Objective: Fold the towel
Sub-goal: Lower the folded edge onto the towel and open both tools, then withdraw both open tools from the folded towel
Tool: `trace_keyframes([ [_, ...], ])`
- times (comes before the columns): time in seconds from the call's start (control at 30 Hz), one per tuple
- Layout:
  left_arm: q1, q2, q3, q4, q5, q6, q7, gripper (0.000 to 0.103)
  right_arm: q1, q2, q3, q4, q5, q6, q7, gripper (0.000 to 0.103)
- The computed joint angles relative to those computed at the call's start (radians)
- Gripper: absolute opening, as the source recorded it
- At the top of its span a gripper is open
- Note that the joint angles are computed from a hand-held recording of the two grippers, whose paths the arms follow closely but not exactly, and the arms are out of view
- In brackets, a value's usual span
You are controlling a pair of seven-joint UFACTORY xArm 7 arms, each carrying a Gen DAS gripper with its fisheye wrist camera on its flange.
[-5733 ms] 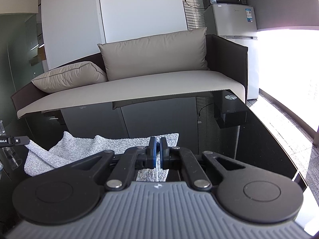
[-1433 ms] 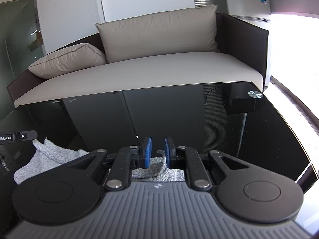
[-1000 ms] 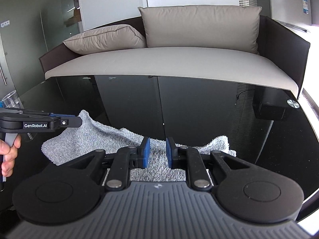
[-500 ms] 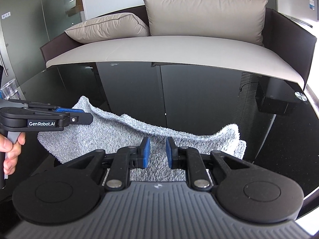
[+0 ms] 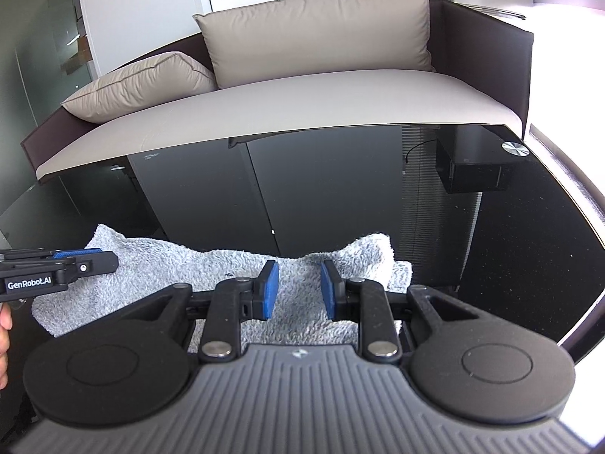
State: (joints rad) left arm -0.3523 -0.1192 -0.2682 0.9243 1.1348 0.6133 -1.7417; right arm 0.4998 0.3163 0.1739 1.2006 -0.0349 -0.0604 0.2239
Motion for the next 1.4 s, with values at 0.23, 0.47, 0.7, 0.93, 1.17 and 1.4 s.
trace_keyframes([
  [0.23, 0.011, -0.041, -0.007, -0.027, -0.043, 0.022, 0.010, 0.042, 0.004, -0.014, -0.019, -0.014, 0.000, 0.005, 0.024, 0.034],
  [0.47, 0.022, -0.054, -0.025, -0.038, -0.061, 0.042, 0.018, 0.065, -0.002, -0.017, -0.017, -0.019, -0.007, 0.006, 0.030, 0.043],
  [0.7, 0.019, -0.058, -0.028, -0.041, -0.087, 0.065, 0.028, 0.074, 0.023, -0.021, -0.048, -0.017, -0.019, 0.008, 0.048, 0.051],
  [0.93, 0.013, -0.078, -0.044, -0.058, -0.103, 0.077, 0.044, 0.082, 0.186, -0.041, -0.244, -0.037, -0.081, -0.017, 0.154, 0.060],
  [1.17, 0.005, -0.103, -0.067, -0.076, -0.122, 0.097, 0.043, 0.092, 0.399, -0.077, -0.495, -0.095, -0.130, -0.042, 0.302, 0.069],
  [1.4, -0.006, -0.128, -0.093, -0.096, -0.128, 0.100, 0.038, 0.102, 0.576, -0.119, -0.687, -0.156, -0.272, -0.033, 0.422, 0.080],
])
